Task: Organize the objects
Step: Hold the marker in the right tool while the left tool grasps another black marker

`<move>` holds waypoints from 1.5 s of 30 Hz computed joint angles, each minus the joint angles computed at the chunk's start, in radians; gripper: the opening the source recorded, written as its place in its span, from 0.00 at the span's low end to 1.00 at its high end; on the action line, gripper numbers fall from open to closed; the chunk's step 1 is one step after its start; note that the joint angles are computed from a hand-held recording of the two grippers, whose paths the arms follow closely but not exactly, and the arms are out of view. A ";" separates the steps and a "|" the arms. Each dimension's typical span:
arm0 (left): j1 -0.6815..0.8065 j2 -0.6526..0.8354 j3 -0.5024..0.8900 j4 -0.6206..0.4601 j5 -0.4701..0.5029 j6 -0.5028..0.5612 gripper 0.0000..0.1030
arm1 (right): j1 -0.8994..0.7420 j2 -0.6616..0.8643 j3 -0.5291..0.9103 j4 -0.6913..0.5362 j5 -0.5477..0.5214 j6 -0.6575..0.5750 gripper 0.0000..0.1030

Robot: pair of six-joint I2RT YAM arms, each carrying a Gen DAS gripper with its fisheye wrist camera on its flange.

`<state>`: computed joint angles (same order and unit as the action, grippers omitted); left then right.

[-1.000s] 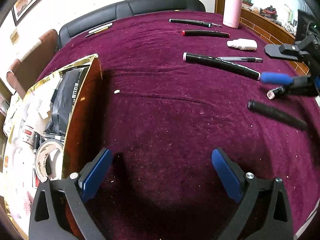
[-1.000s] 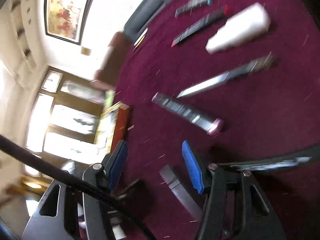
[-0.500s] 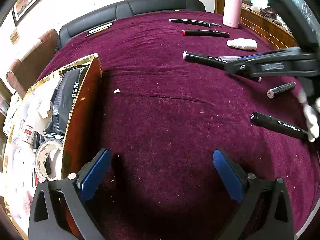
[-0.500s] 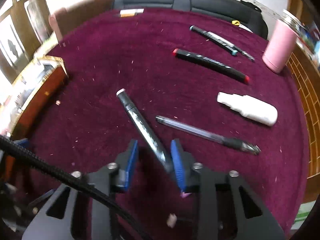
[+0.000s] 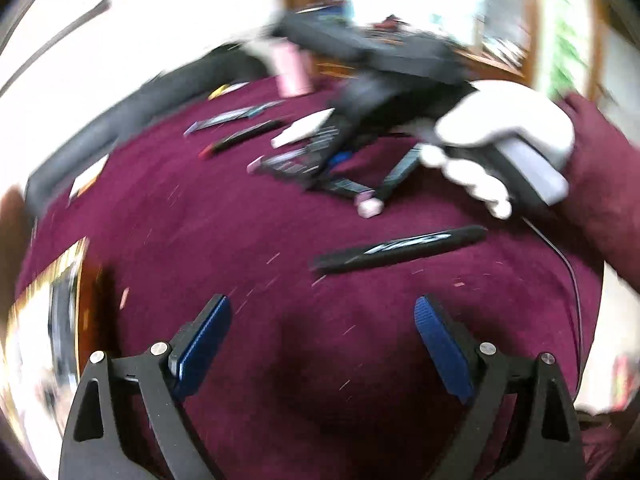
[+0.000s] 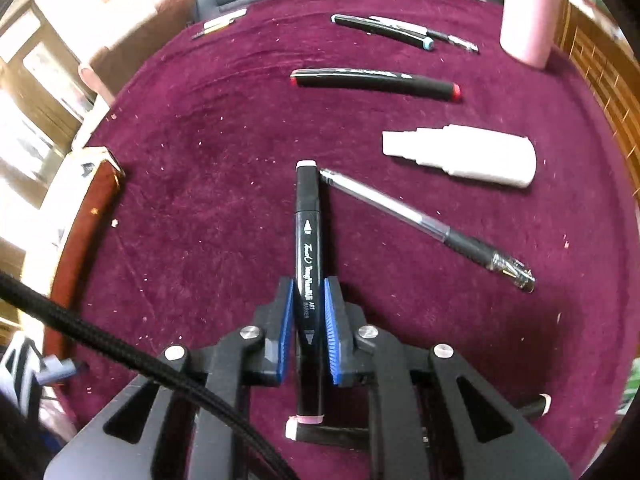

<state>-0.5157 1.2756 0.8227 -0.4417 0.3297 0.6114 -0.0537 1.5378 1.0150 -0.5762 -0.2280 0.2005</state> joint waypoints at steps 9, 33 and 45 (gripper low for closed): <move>-0.242 0.247 0.172 0.015 -0.184 0.364 0.80 | -0.086 -0.005 -0.052 0.079 -0.173 -0.034 0.11; -0.174 0.318 0.346 -0.319 0.054 0.036 0.11 | -0.125 -0.027 -0.138 0.216 -0.256 -0.013 0.13; 0.130 0.038 0.160 -0.329 0.218 -0.100 0.11 | 0.172 0.031 0.006 0.097 0.233 0.062 0.49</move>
